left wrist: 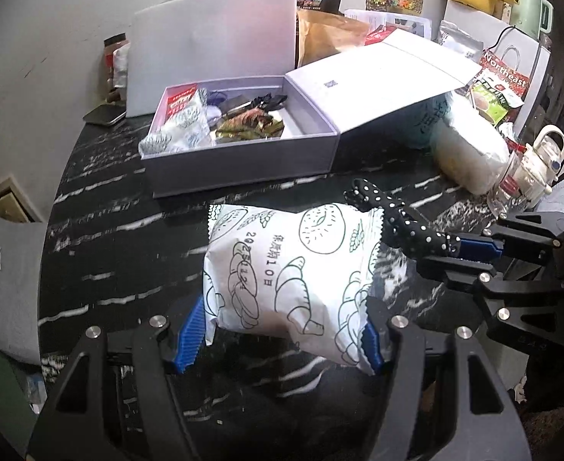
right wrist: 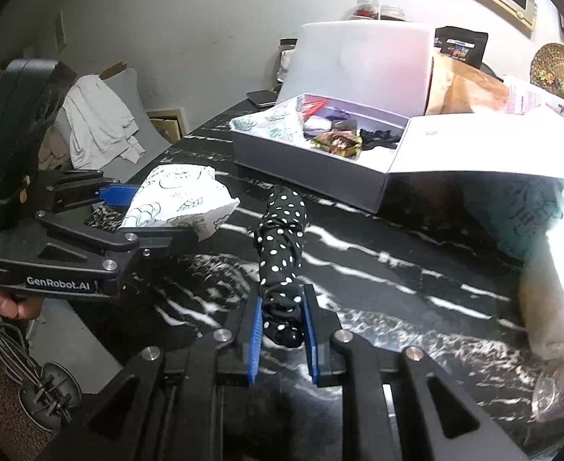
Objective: Organize objects
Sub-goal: 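Carry the pastry bag over the white box with the left tool while the right tool carries the fabric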
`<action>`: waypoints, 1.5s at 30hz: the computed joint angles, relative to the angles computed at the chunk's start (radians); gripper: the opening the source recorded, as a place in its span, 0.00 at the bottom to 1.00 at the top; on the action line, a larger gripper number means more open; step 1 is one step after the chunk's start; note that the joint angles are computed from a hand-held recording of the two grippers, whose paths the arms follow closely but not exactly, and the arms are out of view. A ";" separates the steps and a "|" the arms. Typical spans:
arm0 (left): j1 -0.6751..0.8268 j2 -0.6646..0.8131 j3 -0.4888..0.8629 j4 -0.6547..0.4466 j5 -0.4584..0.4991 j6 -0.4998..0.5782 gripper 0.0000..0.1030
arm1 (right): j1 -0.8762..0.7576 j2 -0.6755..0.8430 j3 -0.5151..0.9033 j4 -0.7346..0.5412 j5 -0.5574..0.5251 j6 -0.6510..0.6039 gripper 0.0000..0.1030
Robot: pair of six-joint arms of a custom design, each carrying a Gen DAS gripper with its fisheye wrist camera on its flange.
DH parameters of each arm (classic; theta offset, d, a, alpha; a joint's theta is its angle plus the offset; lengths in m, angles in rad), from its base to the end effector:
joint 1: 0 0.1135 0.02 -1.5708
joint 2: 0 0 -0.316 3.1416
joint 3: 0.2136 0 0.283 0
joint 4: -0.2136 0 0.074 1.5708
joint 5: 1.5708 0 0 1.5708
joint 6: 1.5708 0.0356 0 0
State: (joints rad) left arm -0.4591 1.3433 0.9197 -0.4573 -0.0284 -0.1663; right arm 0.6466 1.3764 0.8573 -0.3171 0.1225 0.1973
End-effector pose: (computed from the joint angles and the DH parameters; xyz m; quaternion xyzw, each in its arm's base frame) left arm 0.2651 -0.1299 0.2778 0.1325 0.9316 -0.0913 0.3258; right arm 0.2438 0.1786 0.2573 -0.1861 0.9130 0.0947 0.3504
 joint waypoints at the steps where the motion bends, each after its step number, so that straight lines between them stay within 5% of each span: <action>1: 0.002 0.011 0.017 -0.006 -0.002 0.005 0.62 | -0.008 0.001 0.005 0.001 -0.004 -0.006 0.17; 29: 0.151 0.406 0.567 -0.157 0.039 0.177 0.62 | -0.216 0.261 0.381 -0.054 -0.090 -0.263 0.17; 45: 0.217 0.713 0.942 -0.202 0.109 0.213 0.62 | -0.317 0.502 0.673 -0.090 -0.161 -0.291 0.17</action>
